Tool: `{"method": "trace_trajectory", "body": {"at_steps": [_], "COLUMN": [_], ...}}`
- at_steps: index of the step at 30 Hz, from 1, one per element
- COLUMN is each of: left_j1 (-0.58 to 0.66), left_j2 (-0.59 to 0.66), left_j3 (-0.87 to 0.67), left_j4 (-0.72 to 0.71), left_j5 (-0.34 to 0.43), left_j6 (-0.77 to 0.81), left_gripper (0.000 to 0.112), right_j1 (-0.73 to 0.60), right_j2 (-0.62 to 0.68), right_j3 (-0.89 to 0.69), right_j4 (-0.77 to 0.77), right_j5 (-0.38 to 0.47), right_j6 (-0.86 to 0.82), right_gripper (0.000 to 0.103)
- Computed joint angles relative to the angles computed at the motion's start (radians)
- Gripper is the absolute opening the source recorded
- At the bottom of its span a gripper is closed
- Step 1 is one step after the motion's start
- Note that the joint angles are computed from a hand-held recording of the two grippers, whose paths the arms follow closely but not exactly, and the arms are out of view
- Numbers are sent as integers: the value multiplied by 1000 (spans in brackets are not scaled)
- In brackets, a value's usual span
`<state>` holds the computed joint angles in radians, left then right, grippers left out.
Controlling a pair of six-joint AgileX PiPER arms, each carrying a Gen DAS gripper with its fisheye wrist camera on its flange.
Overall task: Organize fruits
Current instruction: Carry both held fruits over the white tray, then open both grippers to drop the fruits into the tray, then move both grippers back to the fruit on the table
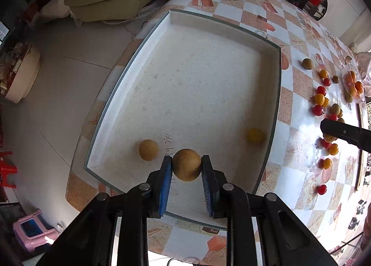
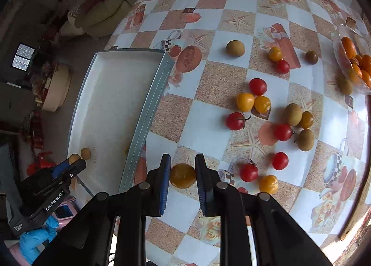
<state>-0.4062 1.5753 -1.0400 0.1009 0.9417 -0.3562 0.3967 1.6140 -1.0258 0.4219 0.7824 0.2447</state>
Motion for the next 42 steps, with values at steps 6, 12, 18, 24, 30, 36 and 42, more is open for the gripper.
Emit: {"method": "trace_trajectory", "body": {"at_steps": [6, 12, 18, 24, 30, 36, 42], "left_j1": [88, 119, 137, 145, 120, 122, 60], "left_j2": [5, 123, 207, 227, 164, 140, 86], "left_j3": [34, -61, -103, -98, -53, -80, -84], "left_j4": [-5, -19, -13, -25, 52, 16, 51], "left_j5": [-60, -132, -151, -155, -211, -149, -89], "left_j6": [78, 147, 169, 211, 151, 186, 166], "left_gripper": [27, 27, 27, 27, 84, 84, 84], "right_j1": [139, 175, 184, 195, 199, 196, 216], "right_j2": [201, 351, 458, 529, 539, 441, 315], "right_j3": [-232, -421, -553, -643, -699, -637, -542], "right_j4": [3, -79, -133, -162, -160, -186, -323], "right_j5": [14, 71, 131, 187, 219, 197, 220], "right_j6": [56, 127, 159, 176, 168, 205, 294], "right_gripper": [24, 24, 25, 31, 65, 86, 97]}}
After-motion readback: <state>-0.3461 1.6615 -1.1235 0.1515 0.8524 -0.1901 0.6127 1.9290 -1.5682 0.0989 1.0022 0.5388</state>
